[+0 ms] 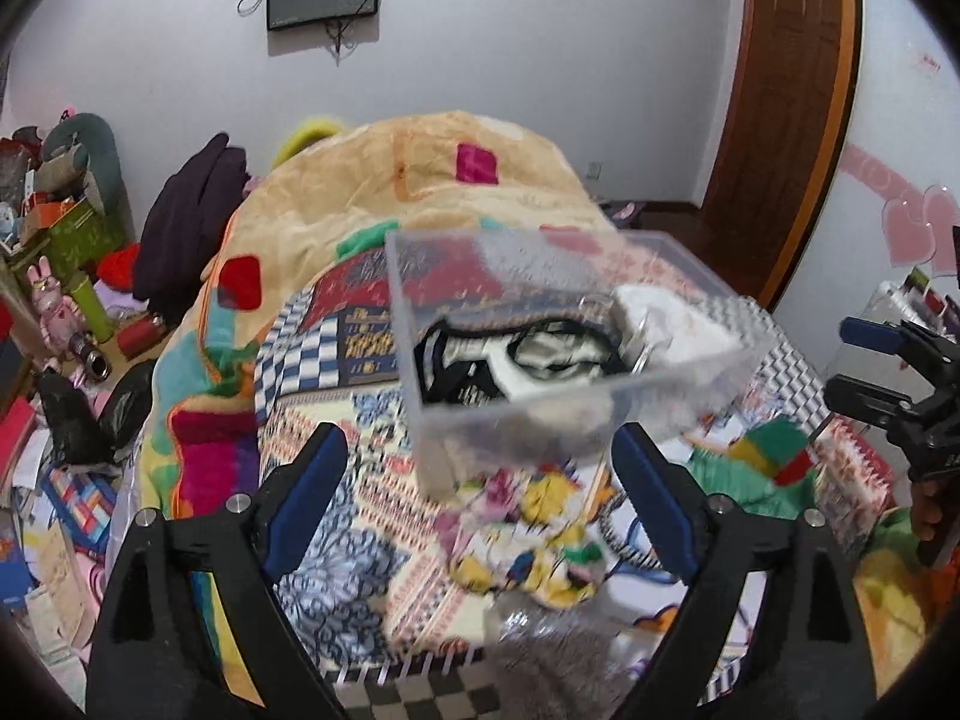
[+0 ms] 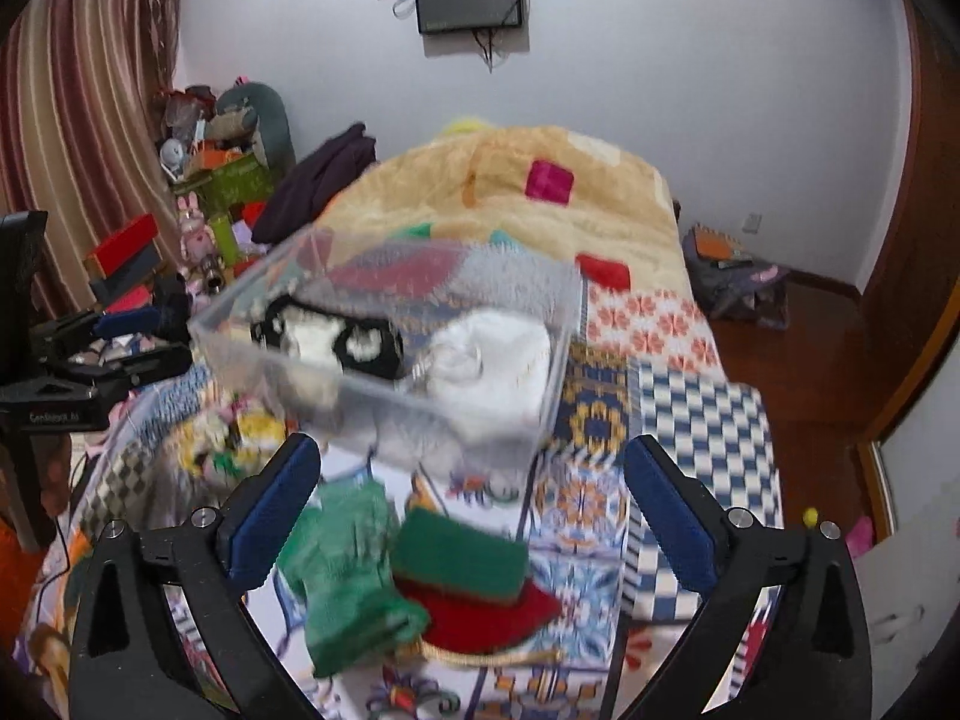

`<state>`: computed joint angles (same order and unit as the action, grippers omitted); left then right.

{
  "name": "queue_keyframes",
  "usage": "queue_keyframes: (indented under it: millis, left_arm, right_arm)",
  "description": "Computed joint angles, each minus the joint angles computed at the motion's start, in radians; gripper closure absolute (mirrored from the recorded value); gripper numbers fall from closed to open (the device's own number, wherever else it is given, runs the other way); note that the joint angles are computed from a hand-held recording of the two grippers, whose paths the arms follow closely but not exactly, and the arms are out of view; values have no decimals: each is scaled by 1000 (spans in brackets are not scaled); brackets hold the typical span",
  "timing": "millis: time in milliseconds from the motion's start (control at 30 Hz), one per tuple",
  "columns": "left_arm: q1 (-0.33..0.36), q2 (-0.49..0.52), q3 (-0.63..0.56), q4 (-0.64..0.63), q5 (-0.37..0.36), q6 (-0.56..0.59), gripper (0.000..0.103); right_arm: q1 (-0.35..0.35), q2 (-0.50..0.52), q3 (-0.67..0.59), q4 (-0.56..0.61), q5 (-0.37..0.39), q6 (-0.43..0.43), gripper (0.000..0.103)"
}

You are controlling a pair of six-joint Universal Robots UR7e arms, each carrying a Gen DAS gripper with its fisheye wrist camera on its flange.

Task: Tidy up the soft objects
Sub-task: 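Grasp the green scouring sponge with the right tool while the left tool grasps the floral cloth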

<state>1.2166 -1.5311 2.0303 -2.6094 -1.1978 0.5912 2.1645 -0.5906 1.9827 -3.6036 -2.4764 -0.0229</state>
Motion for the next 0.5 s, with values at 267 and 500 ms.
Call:
queue_keyframes:
  millis: [267,500]
  left_arm:
    - [51,21,5,18,18,-14,24]
    - [93,44,-19,88,1,-51,43]
  right_arm:
    - [-54,-7,49,73,56,113,4]
    - [-74,-11,57,142,113,141,28]
